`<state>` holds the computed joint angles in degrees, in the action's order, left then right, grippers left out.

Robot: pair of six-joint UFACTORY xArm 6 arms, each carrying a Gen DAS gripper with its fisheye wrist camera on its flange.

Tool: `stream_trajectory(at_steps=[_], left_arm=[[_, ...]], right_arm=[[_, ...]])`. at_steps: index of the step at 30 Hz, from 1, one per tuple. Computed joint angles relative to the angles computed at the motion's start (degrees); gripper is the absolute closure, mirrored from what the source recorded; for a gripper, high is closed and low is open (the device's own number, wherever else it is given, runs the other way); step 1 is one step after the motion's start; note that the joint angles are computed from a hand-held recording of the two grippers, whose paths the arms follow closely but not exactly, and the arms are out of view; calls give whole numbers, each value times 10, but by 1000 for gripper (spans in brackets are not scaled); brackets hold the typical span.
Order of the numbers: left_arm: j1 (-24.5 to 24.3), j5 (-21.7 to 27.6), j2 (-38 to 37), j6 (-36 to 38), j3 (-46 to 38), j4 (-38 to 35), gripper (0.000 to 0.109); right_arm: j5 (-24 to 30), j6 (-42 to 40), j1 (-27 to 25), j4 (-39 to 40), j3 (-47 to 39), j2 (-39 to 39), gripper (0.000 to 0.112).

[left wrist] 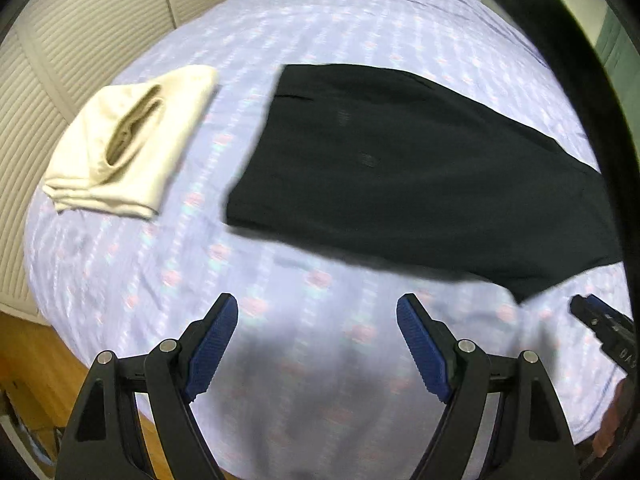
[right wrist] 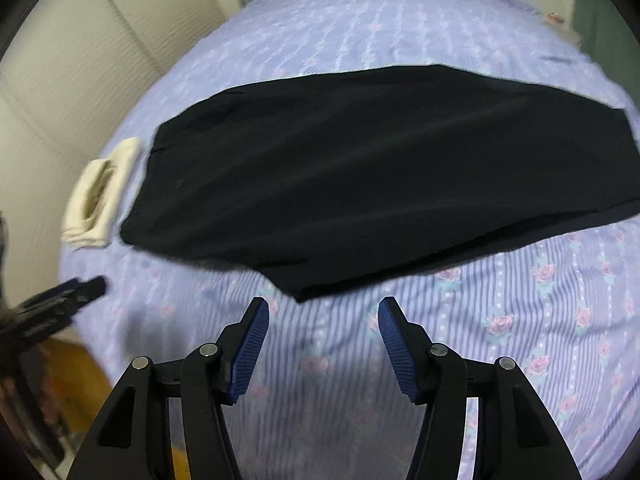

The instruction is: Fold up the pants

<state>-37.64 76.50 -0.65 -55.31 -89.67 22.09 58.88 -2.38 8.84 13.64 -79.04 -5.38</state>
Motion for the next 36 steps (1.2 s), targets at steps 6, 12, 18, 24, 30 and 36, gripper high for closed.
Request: stream_trajectory(at_steps=[6, 12, 18, 24, 30, 36], left_arm=[[112, -135, -62, 85, 111, -53, 27], [186, -245, -9, 224, 82, -141, 30], [231, -305, 37, 358, 61, -276, 47], [262, -312, 108, 444, 2, -355, 57], [297, -293, 202, 512, -120, -454, 68], [318, -262, 280, 549, -233, -490, 74]], right_arm=[[-25, 185, 57, -129, 5, 4, 55], [-38, 281, 112, -210, -8, 15, 55], [-24, 331, 147, -244, -63, 63, 55], [6, 366, 165, -275, -127, 115, 55], [7, 393, 178, -286, -243, 207, 55], [20, 397, 186, -284, -370, 298, 55]])
